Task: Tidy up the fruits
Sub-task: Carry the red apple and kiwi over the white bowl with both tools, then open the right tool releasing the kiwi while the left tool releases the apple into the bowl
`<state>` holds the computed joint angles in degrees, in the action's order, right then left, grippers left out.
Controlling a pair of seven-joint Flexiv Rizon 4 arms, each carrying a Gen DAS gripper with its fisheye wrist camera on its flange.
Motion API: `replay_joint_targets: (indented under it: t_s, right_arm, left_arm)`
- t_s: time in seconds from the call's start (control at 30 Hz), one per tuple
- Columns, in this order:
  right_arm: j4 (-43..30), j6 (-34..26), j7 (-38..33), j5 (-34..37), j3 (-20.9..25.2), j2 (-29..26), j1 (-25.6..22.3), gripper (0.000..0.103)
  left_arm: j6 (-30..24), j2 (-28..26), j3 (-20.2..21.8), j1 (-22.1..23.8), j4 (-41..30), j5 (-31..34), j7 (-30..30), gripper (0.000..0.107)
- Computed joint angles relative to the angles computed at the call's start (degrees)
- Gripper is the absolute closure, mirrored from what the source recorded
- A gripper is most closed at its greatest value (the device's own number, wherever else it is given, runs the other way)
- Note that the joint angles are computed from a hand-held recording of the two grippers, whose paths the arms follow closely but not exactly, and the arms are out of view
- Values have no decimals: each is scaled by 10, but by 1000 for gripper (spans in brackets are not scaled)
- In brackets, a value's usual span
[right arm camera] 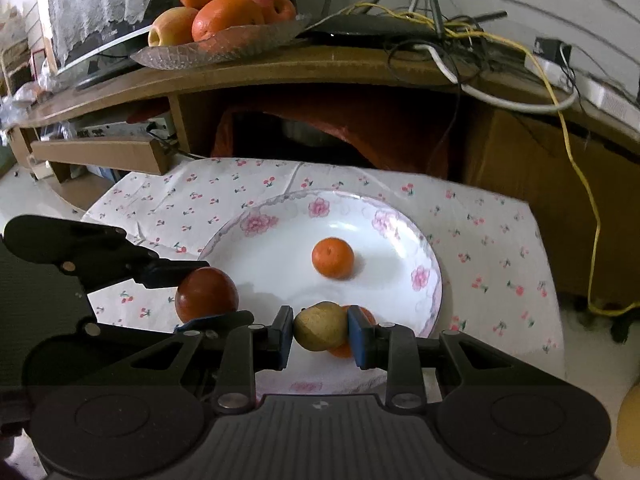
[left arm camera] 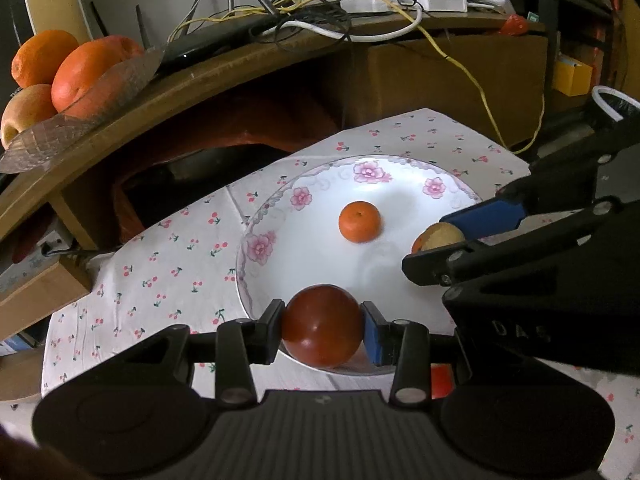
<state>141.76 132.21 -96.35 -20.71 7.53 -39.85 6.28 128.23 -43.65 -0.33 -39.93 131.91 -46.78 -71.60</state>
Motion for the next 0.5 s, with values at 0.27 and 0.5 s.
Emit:
replay_joint_targets:
  t_s: [0.27, 0.5]
  right_arm:
    - [-18, 18, -34, 39, -13, -15, 35, 73]
    - [-23, 20, -31, 36, -10, -19, 31, 56]
  left_arm:
    - [-17, -6, 0, 8, -13, 6, -2, 61]
    - [-25, -6, 7, 5, -14, 12, -8, 60]
